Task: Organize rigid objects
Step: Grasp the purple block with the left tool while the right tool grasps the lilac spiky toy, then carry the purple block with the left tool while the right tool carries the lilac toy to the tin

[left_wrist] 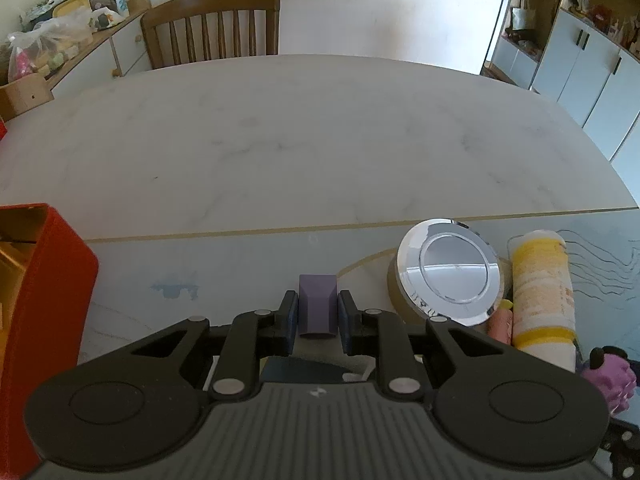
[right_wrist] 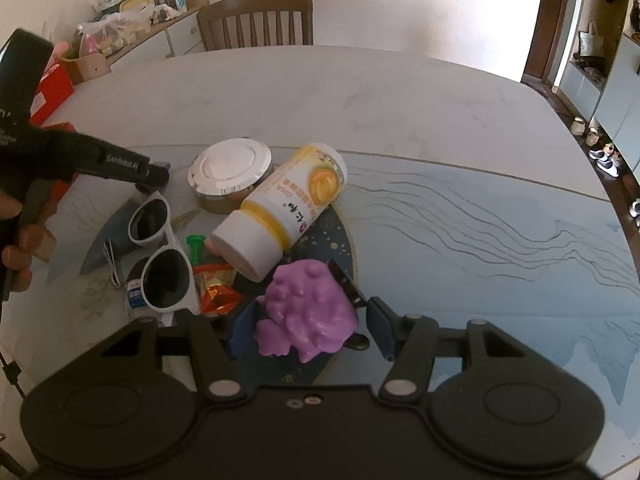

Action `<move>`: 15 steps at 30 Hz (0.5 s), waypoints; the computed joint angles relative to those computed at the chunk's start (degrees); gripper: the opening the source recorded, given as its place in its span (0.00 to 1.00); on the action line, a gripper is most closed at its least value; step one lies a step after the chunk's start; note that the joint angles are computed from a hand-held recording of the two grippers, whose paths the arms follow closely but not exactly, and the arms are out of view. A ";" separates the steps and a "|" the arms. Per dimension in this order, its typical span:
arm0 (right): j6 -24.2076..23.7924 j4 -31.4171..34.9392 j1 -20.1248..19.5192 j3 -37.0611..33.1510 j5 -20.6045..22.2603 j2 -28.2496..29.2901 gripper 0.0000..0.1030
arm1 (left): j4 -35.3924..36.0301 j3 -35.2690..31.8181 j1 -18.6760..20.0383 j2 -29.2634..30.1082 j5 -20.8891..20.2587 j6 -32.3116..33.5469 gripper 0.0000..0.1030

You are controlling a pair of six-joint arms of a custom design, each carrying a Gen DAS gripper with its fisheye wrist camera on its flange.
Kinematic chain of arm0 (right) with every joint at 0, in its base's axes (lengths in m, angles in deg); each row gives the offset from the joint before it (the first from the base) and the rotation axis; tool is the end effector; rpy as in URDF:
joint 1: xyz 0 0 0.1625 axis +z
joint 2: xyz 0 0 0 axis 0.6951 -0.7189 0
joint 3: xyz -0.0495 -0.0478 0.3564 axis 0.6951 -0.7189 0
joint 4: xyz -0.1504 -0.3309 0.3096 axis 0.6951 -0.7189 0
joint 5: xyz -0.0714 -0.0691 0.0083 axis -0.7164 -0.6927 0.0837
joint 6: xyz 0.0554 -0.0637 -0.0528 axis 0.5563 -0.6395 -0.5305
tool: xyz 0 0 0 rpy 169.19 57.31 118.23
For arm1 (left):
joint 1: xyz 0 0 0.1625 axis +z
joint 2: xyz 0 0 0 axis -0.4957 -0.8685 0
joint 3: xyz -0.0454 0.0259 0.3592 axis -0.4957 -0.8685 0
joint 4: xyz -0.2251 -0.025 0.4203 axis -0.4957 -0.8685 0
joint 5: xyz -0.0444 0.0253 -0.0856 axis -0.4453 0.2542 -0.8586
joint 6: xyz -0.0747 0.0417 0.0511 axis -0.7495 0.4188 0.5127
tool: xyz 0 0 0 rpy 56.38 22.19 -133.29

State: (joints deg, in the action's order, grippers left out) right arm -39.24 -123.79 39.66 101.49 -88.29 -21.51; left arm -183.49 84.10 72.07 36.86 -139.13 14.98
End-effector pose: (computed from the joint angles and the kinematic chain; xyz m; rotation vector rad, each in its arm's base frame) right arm 0.0355 -0.4339 0.2582 0.1283 -2.2998 0.8133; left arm -0.3304 -0.5690 -0.0246 0.7650 2.3857 -0.5150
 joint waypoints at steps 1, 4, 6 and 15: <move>0.16 0.14 0.14 0.21 -0.09 -0.47 0.57 | 0.42 0.03 0.04 -0.27 -0.07 -0.26 0.20; 0.63 0.80 0.82 0.84 -0.32 -2.09 0.57 | 2.05 0.87 -0.14 -1.77 -0.58 -2.22 0.20; 0.65 1.35 1.48 1.14 -0.36 -3.07 0.57 | 2.62 2.02 -0.58 -3.16 -0.90 -3.45 0.20; -0.41 3.27 5.63 1.56 0.33 -5.63 0.57 | 5.84 8.07 -2.70 -11.79 -0.42 -8.97 0.20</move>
State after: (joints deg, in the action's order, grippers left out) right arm -39.65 -120.52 45.28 103.05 -87.96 -27.14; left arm -177.65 92.17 69.36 25.07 -139.55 6.01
